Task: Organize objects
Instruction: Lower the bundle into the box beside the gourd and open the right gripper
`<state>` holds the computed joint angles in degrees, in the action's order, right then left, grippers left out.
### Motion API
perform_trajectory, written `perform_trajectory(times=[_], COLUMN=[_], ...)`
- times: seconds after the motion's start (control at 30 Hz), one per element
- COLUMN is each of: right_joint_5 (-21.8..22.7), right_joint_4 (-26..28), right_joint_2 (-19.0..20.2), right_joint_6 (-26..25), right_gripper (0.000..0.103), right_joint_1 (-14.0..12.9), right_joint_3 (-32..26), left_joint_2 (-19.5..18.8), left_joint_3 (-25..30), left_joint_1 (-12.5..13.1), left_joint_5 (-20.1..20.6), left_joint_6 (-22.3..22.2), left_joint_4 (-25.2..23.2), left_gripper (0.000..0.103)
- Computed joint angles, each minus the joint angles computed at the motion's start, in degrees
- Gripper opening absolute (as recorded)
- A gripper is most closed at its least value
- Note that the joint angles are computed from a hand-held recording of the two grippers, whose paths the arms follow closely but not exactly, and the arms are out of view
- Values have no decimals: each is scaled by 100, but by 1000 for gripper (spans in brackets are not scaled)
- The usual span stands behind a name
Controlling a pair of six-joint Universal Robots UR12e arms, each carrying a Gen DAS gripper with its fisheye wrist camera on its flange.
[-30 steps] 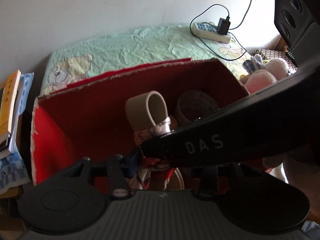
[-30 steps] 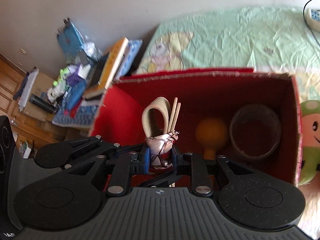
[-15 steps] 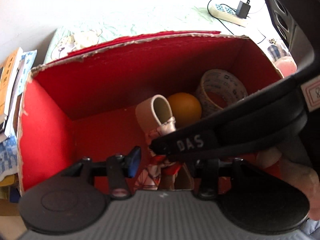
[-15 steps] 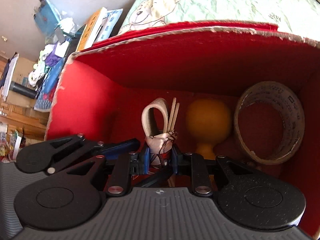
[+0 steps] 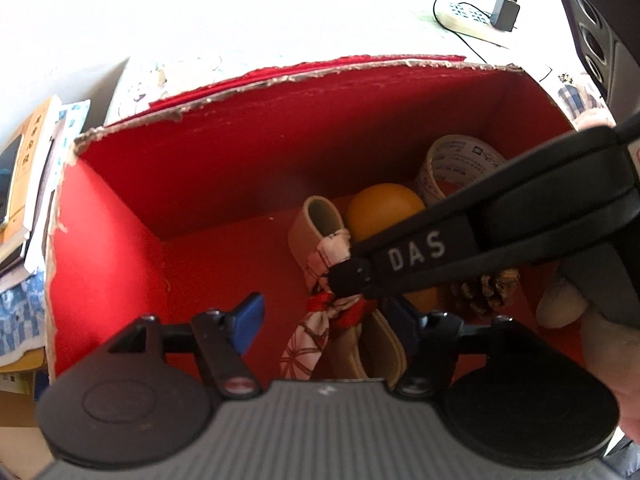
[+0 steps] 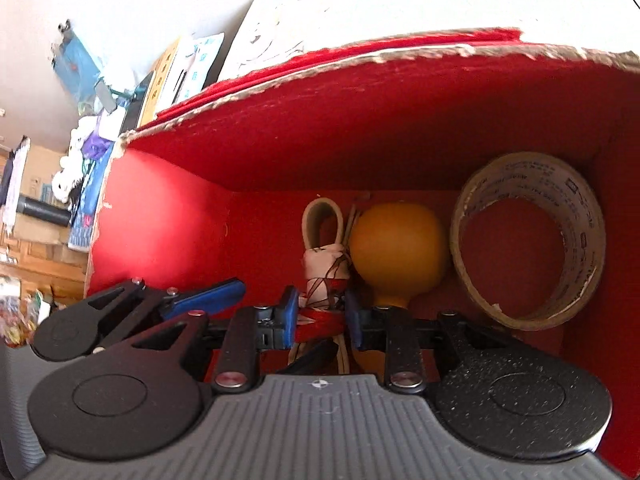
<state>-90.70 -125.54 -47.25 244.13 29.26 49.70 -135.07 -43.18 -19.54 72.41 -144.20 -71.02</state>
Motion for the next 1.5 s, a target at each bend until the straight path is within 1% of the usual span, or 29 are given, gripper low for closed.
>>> perform_trajectory(times=[0.1, 0.2, 0.23, 0.5, 0.8, 0.97, 1.13, 1.33, 1.5], right_joint_5=[-48, -188, -269, -658, -909, -938, -944, -953, -963], right_joint_4=[-58, 43, 162, 374, 417, 467, 484, 538, 542], right_joint_2=[-36, -21, 71, 119, 116, 166, 171, 221, 231], right_joint_6=[78, 18, 2, -137, -104, -131, -129, -103, -87], right_gripper=[29, 29, 29, 29, 29, 29, 29, 29, 29], right_joint_1=[4, 33, 52, 123, 153, 156, 156, 161, 164], right_joint_3=[69, 6, -176, -311, -307, -394, -409, -494, -508], left_joint_2=[16, 42, 47, 116, 119, 119, 141, 126, 174], left_joint_3=[-59, -131, -144, -316, -325, -331, -390, -377, -470], left_joint_1=[-44, -80, -86, -132, -143, -148, -157, -165, -155], left_joint_5=[161, 273, 303, 508, 549, 560, 580, 596, 611], left_joint_6=[30, 38, 32, 0, -55, -71, -86, -98, -95], left_joint_4=[142, 279, 306, 636, 703, 737, 862, 859, 916], left_gripper=[71, 72, 73, 75, 75, 73, 73, 73, 74])
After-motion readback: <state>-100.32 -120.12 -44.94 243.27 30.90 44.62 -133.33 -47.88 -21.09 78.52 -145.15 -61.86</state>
